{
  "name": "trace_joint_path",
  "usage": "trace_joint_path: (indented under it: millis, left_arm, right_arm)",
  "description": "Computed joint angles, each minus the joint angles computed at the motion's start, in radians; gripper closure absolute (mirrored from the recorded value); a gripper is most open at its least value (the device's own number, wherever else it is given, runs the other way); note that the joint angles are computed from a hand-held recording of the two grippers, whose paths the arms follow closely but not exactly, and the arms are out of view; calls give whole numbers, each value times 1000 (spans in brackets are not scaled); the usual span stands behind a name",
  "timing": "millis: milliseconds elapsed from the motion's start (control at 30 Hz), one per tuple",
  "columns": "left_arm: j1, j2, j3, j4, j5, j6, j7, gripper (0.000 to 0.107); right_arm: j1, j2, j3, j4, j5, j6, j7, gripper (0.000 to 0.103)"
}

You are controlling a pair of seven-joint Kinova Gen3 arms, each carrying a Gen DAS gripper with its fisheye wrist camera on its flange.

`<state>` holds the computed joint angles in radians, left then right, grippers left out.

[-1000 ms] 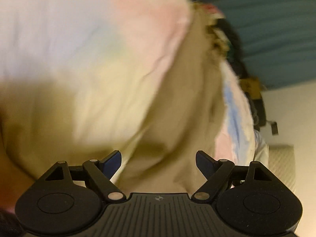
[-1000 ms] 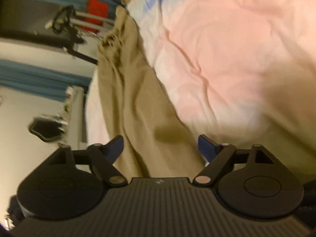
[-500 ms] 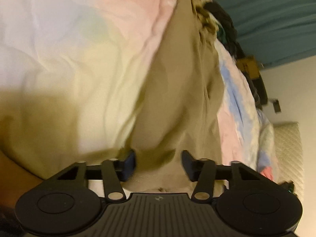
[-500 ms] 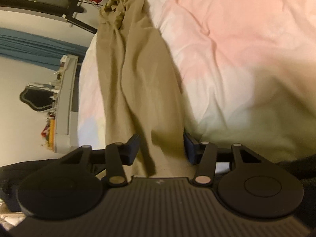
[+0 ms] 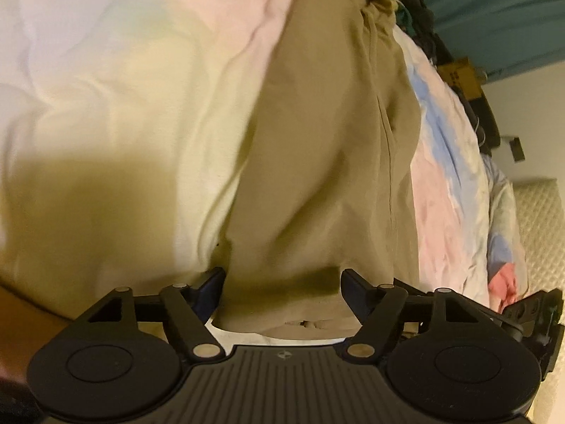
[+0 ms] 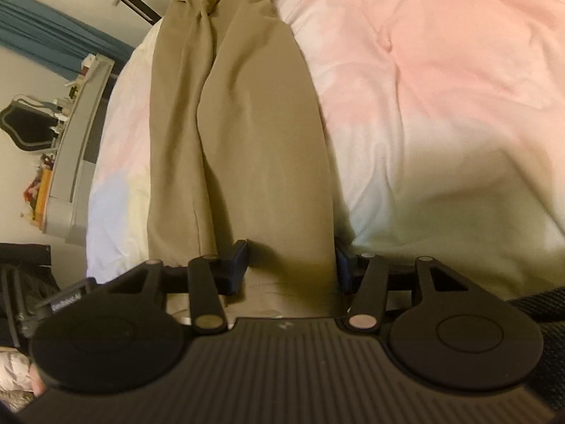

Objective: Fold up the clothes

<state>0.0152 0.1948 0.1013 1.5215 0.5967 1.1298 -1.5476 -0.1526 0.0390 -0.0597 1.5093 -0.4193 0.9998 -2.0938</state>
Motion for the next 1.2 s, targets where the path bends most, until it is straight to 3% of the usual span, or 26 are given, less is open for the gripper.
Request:
trace_joint_path:
  millis: [100,133,200,267,367,467,800,967,1067,1200]
  left_arm:
    - [10,-12,2,-1,-25,-1,-5,50]
    - [4,-22,-1,12,-17,-5,-22,59]
    - [-8,-42,-7,36,0,-12,-54,72]
    - [-20,-58,-15,55,27,-18,-76,92]
    - [-52,-97,-35,110,120,-44,-142,95]
    - [-80,-133,-55,163,230,-68,-226,99]
    - [-92,-185,-96,171,397,-129,-282,102]
    - [-111,-232,-138,138,463,-97,-301,103]
    - [-111,-254,-153,134,485,-74,-298,103]
    - [-101,-291,-165,135,486,-57,-294,103]
  right_arm:
    - [-17,-2,-3,-16,17,25,43,51]
    - [-9,-12,-10,-5,9,25,81,52]
    - [-19,-23,-15,2,15,20,109,79]
    - [-24,-32,-14,6,10,14,122,87]
    - [-35,-39,-17,17,0,-48,112,90]
    - [-24,-78,2,70,-87,-123,156,91]
    - [-10,-123,49,82,-253,-238,206,91]
    - [-16,-141,66,67,-329,-308,227,92]
    - [-29,-153,55,59,-311,-350,208,92]
    - [-42,-175,64,35,-255,-294,230,92]
